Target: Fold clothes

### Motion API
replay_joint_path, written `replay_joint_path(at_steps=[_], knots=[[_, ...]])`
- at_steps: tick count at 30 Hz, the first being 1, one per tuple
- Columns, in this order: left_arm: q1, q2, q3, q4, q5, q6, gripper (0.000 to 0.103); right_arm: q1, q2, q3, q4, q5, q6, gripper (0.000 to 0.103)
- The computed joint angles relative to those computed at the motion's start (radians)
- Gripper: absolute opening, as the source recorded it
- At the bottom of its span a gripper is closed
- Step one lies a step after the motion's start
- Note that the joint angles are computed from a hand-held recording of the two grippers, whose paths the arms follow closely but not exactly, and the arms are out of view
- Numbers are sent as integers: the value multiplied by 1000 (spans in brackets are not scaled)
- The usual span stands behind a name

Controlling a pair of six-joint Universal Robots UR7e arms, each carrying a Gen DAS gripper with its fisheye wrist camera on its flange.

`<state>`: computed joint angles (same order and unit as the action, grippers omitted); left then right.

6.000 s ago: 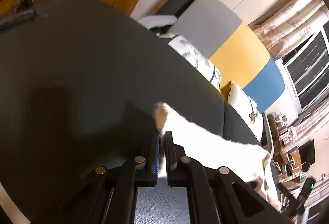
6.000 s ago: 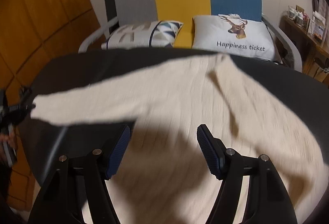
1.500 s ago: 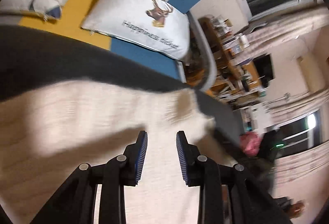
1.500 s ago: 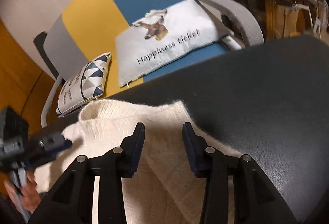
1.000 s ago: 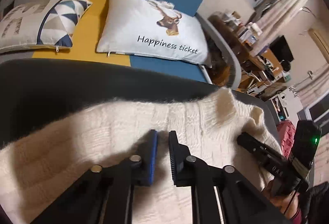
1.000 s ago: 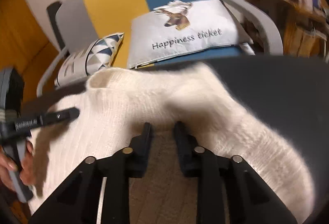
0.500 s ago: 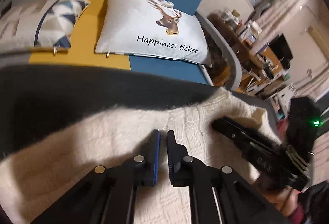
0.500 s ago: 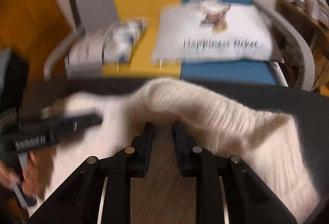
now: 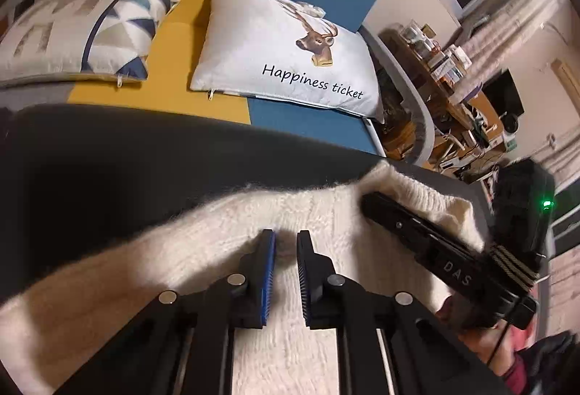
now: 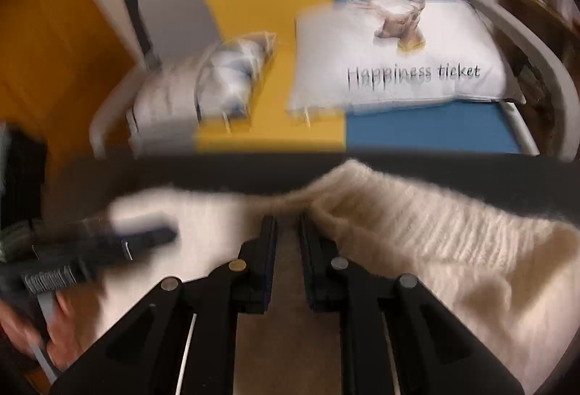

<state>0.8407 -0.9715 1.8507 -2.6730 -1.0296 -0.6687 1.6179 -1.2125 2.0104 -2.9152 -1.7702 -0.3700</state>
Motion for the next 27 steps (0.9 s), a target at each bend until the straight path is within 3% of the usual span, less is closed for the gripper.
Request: replay_joint_path(at_steps=[3,7,12,15,16,17,19,22,25,27], knots=[[-15,-92,91,-71,-5,-19,21,5,-49,32,19,4,43,17],[-51,-240,222,-89,24,-43,21,12,-233,157,112,117,-12,22],[-79,-360,338,-46,39,-105,21,60,-360,263,217,75,-19,22],[-62,-354,333,69,30,-150,21,77,-341,294,223,10,27,22],[-64,-349,336,86,50,-153,8,80,-317,307,203,-28,38,22],[-68,-349,349,61,70,-151,7,73,-307,334,142,-24,29,22],[-65,-358,352,43,61,-140,7,60,-310,365,74,5,49,22],[-90,-389,354,49,43,-132,16,72,-333,360,95,3,122,22],[-124,-407,372,43,-19,-85,18,115,-368,380,123,57,66,24],[-143,-406,373,69,-37,-73,19,165,-362,383,165,21,41,24]])
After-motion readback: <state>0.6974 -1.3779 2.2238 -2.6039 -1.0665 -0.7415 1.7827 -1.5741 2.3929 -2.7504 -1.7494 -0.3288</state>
